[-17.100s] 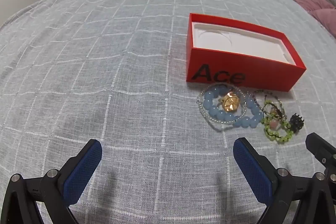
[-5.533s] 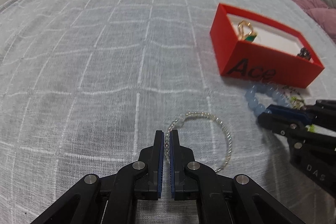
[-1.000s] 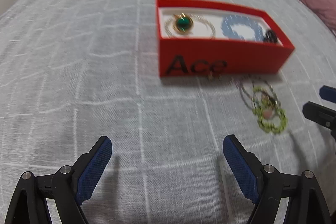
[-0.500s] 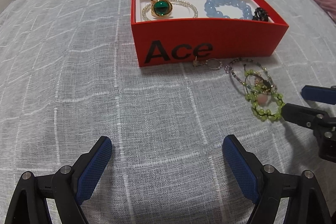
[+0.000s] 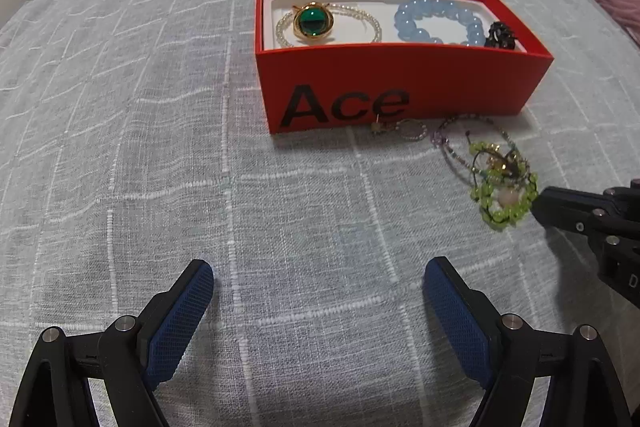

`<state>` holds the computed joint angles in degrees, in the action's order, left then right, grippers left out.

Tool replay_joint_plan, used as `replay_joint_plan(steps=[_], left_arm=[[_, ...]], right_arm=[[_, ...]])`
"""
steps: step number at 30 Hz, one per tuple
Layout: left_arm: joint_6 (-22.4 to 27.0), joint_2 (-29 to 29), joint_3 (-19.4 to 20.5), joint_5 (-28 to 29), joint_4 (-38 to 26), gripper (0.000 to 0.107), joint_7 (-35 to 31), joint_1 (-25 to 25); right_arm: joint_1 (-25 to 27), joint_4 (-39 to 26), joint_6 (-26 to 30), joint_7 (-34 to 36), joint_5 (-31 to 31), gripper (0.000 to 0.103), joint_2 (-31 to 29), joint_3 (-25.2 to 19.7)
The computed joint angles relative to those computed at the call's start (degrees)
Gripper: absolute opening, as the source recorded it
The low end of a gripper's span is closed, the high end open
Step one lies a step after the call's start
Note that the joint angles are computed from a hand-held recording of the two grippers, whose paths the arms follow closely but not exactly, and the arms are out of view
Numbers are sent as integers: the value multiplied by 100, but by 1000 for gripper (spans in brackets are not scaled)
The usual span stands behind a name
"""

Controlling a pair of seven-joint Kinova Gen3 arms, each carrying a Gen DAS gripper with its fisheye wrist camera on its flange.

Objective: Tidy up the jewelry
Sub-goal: 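Reach the right tool to the green bead bracelets and close on them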

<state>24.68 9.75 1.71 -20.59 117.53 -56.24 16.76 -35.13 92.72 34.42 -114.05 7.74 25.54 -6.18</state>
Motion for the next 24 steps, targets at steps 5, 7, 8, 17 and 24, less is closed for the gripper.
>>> replay_joint_plan(steps=[5, 7, 8, 17, 24], left_arm=[[-61, -31, 11, 44, 45, 89, -44, -38], [-46, -25, -8, -14, 52, 89, -21, -13], [-33, -17, -18, -47, 51, 89, 4, 4], [4, -20, -1, -63, 59, 89, 37, -13], [-77, -27, -69, -146, 70, 89, 229, 18]], right_arm=[[65, 9, 119, -20, -23, 0, -52, 27], [163, 148, 18, -10, -66, 0, -160, 16], [280, 222, -94, 100, -160, 0, -208, -68], [366, 24, -92, 341, -399, 14, -90, -132], [109, 32, -310, 169, -175, 28, 38, 39]])
